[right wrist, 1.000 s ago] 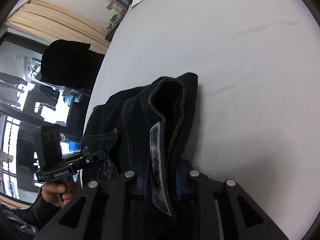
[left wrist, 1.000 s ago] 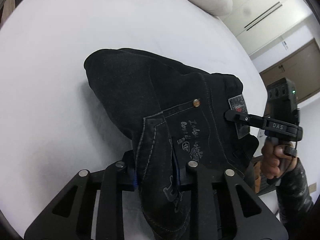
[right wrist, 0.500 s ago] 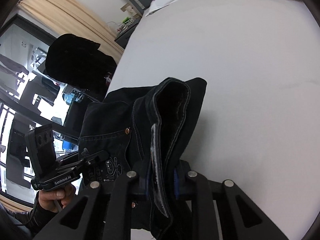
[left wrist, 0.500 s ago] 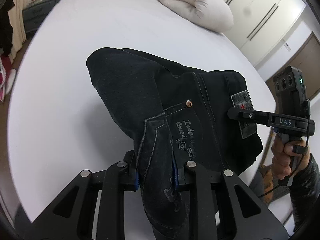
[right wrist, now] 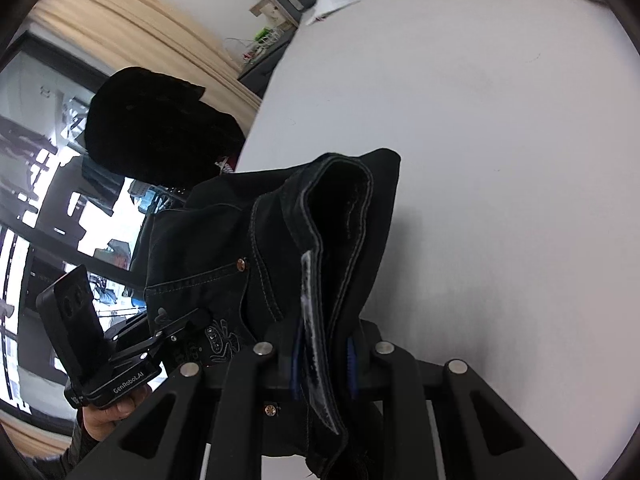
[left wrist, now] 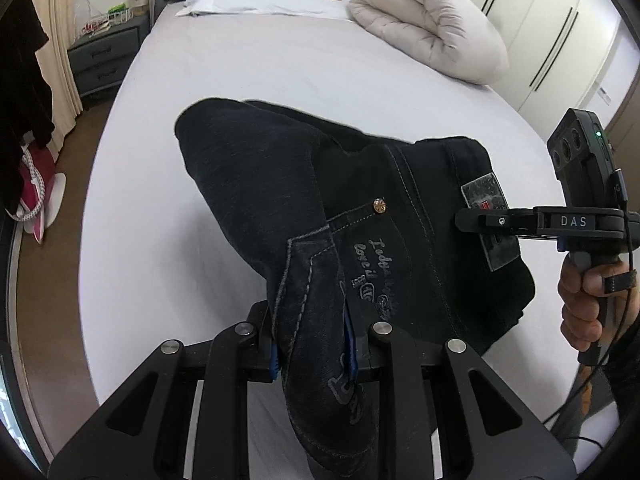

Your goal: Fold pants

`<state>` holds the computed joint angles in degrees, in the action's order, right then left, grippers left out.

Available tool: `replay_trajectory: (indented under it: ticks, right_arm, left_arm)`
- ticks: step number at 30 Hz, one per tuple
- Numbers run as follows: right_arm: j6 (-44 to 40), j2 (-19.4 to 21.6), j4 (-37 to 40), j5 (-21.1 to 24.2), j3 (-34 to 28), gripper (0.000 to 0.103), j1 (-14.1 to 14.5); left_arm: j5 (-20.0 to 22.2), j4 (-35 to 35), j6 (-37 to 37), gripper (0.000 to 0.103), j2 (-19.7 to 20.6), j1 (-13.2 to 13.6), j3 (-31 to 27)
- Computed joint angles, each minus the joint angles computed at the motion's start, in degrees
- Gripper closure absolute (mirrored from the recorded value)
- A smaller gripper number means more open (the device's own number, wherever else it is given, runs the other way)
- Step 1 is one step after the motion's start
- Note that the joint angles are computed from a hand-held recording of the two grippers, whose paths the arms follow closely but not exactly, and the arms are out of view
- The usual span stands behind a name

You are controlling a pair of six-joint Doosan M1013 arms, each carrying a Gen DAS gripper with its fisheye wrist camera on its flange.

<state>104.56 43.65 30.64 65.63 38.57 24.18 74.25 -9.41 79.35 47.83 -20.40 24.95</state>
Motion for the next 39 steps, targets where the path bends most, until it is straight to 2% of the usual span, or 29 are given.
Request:
replay_trajectory:
  ticks: [2, 3, 4, 5, 6, 8, 9, 11, 12, 14, 15, 17, 19, 20, 22, 24, 26, 28, 32, 33, 37, 39]
  right_arm:
    - [1.12, 0.57, -0.57, 0.21, 0.09, 0.084, 0.00]
    - [1.79, 1.00, -1.00, 0.37, 0.09, 0.084, -0.03]
    - [2.51, 1.35, -1.32, 0.49, 0.01, 0.082, -0.07]
    - [3.31, 1.50, -1.50, 0.32, 0.39, 0.081, -0.16]
    - [4.32, 1.37, -2.18, -0.15, 1.30, 0.071, -0.19]
    - [3.91, 0.41, -1.79, -2.36, 3.59, 0.066, -0.24]
    - [3.94, -0.15, -2.52, -3.14, 4.32, 0.063, -0.05]
    - [5.42, -1.22, -6.25, -3.72, 5.01, 0.049, 0.59]
    - [6.81, -2.31, -10.29, -4.31, 5.70, 0.038, 1.33]
    - [7.00, -4.70, -15.62, -7.78, 7.85, 0.034, 2.56]
    - [6.37, -6.42, -17.85, -10.15, 9.53, 0.034, 3.22]
    - [6.57, -9.41, -22.75, -14.37, 12.41, 0.028, 4.50]
    - [9.69, -13.12, -30.69, -19.32, 16.35, 0.019, 6.30]
    - [12.55, -15.55, -35.70, -22.52, 19.04, 0.018, 7.41]
    - [19.48, -18.04, -44.89, -25.60, 21.39, 0.000, 9.10]
    - [30.62, -22.01, -58.23, -30.93, 26.06, 0.000, 11.23]
    - [36.93, -23.78, -65.76, -32.53, 27.51, 0.000, 12.29]
    - [44.38, -25.53, -74.15, -31.56, 28.73, 0.000, 13.77]
    - [55.66, -29.55, -85.62, -33.49, 32.92, 0.000, 15.82]
    - [57.88, -30.32, -87.85, -33.00, 33.61, 0.000, 16.52]
    - [63.92, -32.47, -97.37, -29.98, 36.50, 0.000, 19.36]
    - [59.52, -32.82, -95.59, -27.38, 36.45, 0.000, 20.70]
  left_arm:
    - [1.58, -1.04, 0.76, 0.082, 1.64, 1.09, -1.49]
    - [2.62, -1.11, 0.26, 0.082, 4.17, 1.14, -5.44]
    - [3.22, -1.53, -0.05, 0.081, 5.40, 1.32, -6.98]
    - [2.64, -2.00, -0.02, 0.078, 5.37, 1.59, -6.13]
    - [1.36, -2.38, -0.42, 0.076, 5.05, 1.87, -4.67]
    - [-0.29, -2.69, -1.61, 0.063, 4.81, 2.25, -3.32]
    - [-2.48, -3.14, -2.21, 0.062, 3.75, 2.43, -0.92]
    - [-7.07, -3.56, -2.57, 0.058, 0.93, 2.62, 4.84]
    - [-9.32, -1.95, -3.21, 0.058, -0.77, 2.46, 7.71]
    - [-14.60, 2.33, -4.64, 0.050, -4.42, 1.59, 13.23]
    - [-18.41, 5.28, -5.78, 0.047, -6.90, 0.92, 16.64]
    - [-25.34, 13.45, -9.61, 0.028, -11.37, -0.78, 21.72]
    - [-29.03, 24.08, -16.08, 0.017, -15.04, -2.59, 25.36]
    - [-29.13, 31.27, -20.87, 0.013, -16.70, -3.78, 26.57]
    - [-28.55, 43.91, -29.36, 0.003, -19.30, -6.11, 28.55]
    - [-28.96, 55.49, -37.61, 0.000, -22.69, -8.39, 32.25]
    - [-28.27, 61.48, -42.61, 0.000, -24.94, -10.21, 34.01]
    - [-28.33, 62.73, -45.58, 0.000, -27.58, -11.36, 36.61]
    - [-18.52, 60.20, -43.67, 0.000, -28.37, -14.29, 34.98]
    - [-17.14, 59.79, -43.00, 0.000, -28.74, -14.88, 35.27]
    - [-10.86, 60.96, -43.33, 0.000, -30.08, -17.40, 36.50]
    - [-10.04, 60.22, -44.47, 0.000, -31.05, -18.11, 37.45]
